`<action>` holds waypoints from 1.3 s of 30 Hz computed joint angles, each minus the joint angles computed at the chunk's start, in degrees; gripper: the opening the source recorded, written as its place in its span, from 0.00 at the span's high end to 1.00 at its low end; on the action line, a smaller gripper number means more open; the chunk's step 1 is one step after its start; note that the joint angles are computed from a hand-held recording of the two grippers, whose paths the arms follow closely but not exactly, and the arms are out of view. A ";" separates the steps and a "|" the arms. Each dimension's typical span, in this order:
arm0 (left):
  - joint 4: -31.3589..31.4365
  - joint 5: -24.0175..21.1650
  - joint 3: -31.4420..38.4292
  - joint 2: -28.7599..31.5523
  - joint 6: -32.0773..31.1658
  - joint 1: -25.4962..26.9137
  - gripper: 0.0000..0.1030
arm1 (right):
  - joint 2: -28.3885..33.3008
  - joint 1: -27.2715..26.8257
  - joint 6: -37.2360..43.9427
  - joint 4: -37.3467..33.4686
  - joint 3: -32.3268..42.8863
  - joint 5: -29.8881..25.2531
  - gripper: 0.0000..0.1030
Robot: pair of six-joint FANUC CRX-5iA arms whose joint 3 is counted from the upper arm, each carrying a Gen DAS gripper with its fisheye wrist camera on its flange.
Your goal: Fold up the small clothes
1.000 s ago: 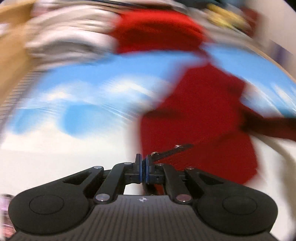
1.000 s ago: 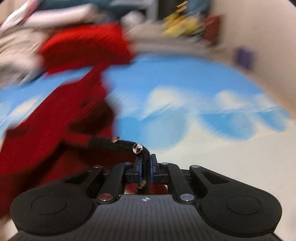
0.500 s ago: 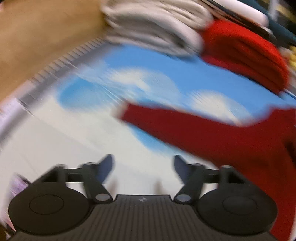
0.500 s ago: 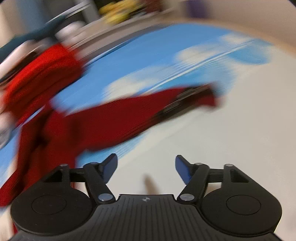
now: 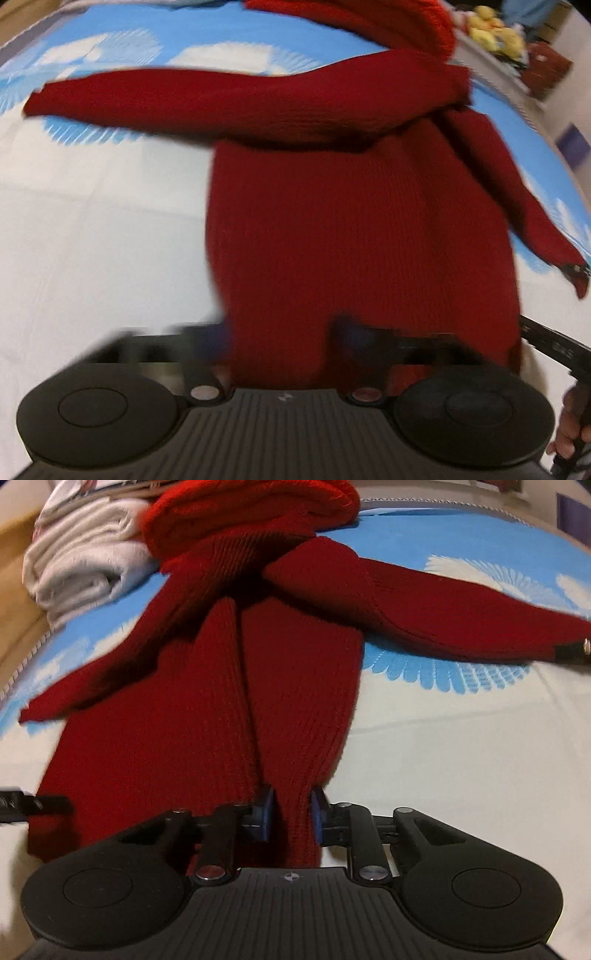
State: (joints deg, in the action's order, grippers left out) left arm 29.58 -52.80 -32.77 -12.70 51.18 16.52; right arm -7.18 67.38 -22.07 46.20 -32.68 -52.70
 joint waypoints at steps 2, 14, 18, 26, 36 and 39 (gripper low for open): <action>2.45 0.13 -1.13 -1.57 -1.77 0.46 0.84 | -1.34 0.23 -1.55 0.96 -0.62 0.23 0.82; 9.32 -3.75 -4.35 -12.94 -4.61 18.10 0.86 | -13.03 15.05 -36.82 12.42 -6.02 -29.11 0.95; 2.77 -9.71 -3.56 -12.48 -5.48 21.87 0.85 | -15.40 22.47 -42.65 4.99 -6.47 -33.68 0.94; -4.98 -5.89 -5.43 -14.87 -5.86 20.37 0.42 | -15.77 18.62 -30.98 -7.10 -5.38 -26.01 0.32; -9.82 -0.65 -4.83 -12.96 -0.02 11.87 0.71 | -8.36 14.18 -14.71 -10.61 -1.77 -19.94 0.70; -10.48 -2.75 -5.89 -17.25 -1.08 12.20 0.79 | -10.61 16.59 -21.47 -10.03 -2.92 -18.75 0.82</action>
State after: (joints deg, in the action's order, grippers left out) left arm 19.11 -55.55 -38.66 -29.94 50.10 28.71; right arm -17.78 83.97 -43.54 36.17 -35.59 -71.45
